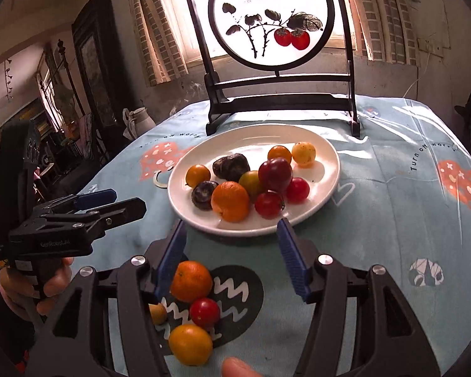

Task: Organize fruits
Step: 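Return both open tools to the remaining fruits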

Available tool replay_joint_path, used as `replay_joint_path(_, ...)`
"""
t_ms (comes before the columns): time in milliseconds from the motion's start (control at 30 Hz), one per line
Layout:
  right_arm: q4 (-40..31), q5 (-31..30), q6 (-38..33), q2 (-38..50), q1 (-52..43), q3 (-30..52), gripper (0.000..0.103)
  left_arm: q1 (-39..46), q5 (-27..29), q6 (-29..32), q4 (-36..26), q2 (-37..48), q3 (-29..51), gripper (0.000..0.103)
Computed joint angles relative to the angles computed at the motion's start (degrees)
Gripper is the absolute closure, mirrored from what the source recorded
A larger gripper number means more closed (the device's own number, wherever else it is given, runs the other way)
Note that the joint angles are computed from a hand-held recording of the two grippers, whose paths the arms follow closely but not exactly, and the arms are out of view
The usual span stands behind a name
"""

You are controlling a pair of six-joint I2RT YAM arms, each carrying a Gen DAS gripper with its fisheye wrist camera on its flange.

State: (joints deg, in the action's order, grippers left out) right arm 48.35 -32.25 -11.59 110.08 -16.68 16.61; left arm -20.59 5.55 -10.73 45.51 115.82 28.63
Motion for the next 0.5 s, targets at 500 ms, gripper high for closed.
replay_joint_path(500,4.5,1.3,-7.0,7.4,3.1,-6.9,0.043,-2.0,-5.6,0.7,7.6,1.2,-8.2,0.005)
